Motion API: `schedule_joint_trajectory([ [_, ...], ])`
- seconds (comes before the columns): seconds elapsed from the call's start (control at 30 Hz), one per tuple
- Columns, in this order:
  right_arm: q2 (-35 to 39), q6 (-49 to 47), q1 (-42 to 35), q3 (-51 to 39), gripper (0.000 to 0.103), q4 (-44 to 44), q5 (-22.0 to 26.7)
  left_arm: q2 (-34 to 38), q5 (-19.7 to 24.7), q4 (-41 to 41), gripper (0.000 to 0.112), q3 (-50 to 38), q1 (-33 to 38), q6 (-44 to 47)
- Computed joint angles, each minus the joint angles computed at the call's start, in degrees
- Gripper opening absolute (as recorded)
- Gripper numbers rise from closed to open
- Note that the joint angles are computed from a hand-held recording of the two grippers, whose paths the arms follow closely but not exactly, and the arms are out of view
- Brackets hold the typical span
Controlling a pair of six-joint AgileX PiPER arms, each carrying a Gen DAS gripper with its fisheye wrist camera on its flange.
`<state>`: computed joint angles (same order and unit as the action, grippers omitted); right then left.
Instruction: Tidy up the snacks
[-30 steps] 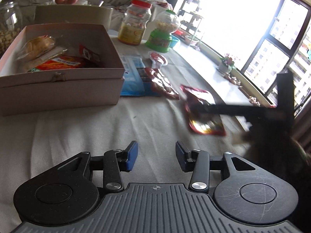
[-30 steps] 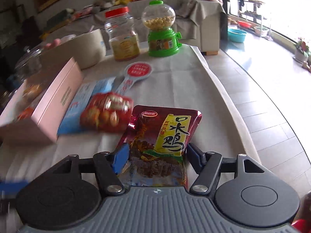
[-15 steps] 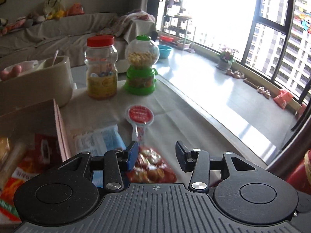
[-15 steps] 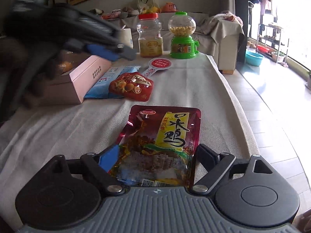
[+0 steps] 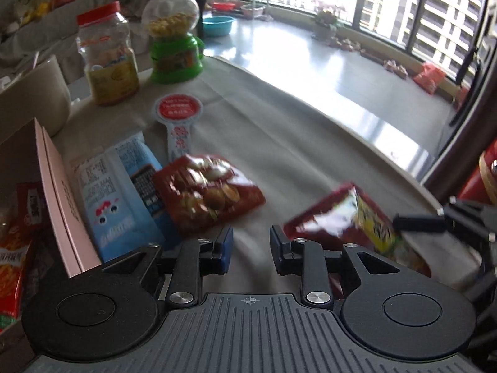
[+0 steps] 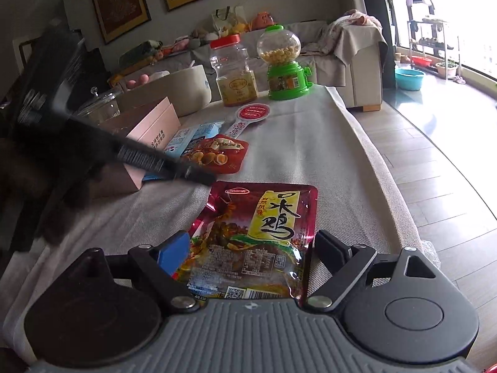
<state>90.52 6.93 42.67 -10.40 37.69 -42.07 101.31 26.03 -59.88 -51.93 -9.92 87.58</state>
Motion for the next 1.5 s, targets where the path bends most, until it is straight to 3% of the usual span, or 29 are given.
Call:
schedule_joint_trajectory([
  [0.1,0.1,-0.2,0.7,-0.1,0.088,1.0,-0.2,-2.6,2.1,-1.3,0.03,3.8,1.6,4.4],
  [0.17,0.2,-0.4,1.0,-0.2,0.088,1.4,-0.2,-3.3,5.5,-3.1,0.03,3.1,3.3,3.8],
  [0.23,0.4,-1.3,1.4,-0.6,0.088,2.4,0.0,-3.3,5.9,-7.2,0.03,1.3,3.7,3.4],
  [0.33,0.5,-2.0,1.7,-0.8,0.088,3.2,0.2,1.0,-1.8,-3.4,0.03,-7.2,-0.8,-10.6],
  [0.4,0.8,-3.3,2.0,-1.6,0.088,4.4,0.6,8.1,-5.4,2.5,0.03,-16.2,-3.2,-22.0],
  [0.5,1.2,-7.8,3.6,-3.1,0.089,9.1,1.6,17.4,-11.2,19.3,0.03,-27.2,-6.6,-38.3],
  [0.53,1.3,-10.1,4.3,-3.8,0.089,11.1,2.2,19.8,-9.7,25.0,0.029,-30.7,-6.9,-42.5],
  [0.63,1.4,-13.9,4.3,-5.0,0.092,13.2,3.7,25.7,0.9,37.9,0.033,-41.9,-7.7,-52.2],
  [0.73,1.4,-14.1,2.6,-5.5,0.096,11.0,5.2,26.2,-0.3,39.6,0.034,-42.4,-8.6,-50.2],
  [0.8,1.2,-13.3,1.1,-5.6,0.1,8.1,6.4,27.4,1.2,40.7,0.035,-44.8,-8.8,-52.4],
  [0.9,0.4,-6.4,-3.3,-4.4,0.103,-2.6,7.7,27.7,2.3,35.2,0.031,-44.9,-7.3,-53.8],
  [0.97,-0.1,0.1,-6.1,-3.0,0.103,-10.2,6.8,26.6,0.9,29.2,0.028,-42.3,-6.3,-47.8],
  [1.03,-0.7,5.5,-8.8,-1.8,0.103,-16.8,6.5,23.3,-2.2,17.9,0.027,-36.7,-5.3,-36.4],
  [1.13,-1.0,8.3,-10.7,-1.6,0.103,-21.0,6.9,16.2,-1.4,2.1,0.027,-27.3,-3.1,-19.3],
  [1.2,-0.6,3.3,-8.0,-2.4,0.103,-15.2,7.5,11.1,2.2,-7.9,0.027,-20.4,-0.3,-8.1],
  [1.33,0.4,-10.2,-1.9,-5.1,0.103,0.1,9.2,0.3,8.6,-19.8,0.028,-4.3,7.1,6.3],
  [1.5,0.4,-14.0,-0.4,-5.5,0.103,4.3,9.3,-10.7,11.3,-31.8,0.028,17.2,19.0,24.5],
])
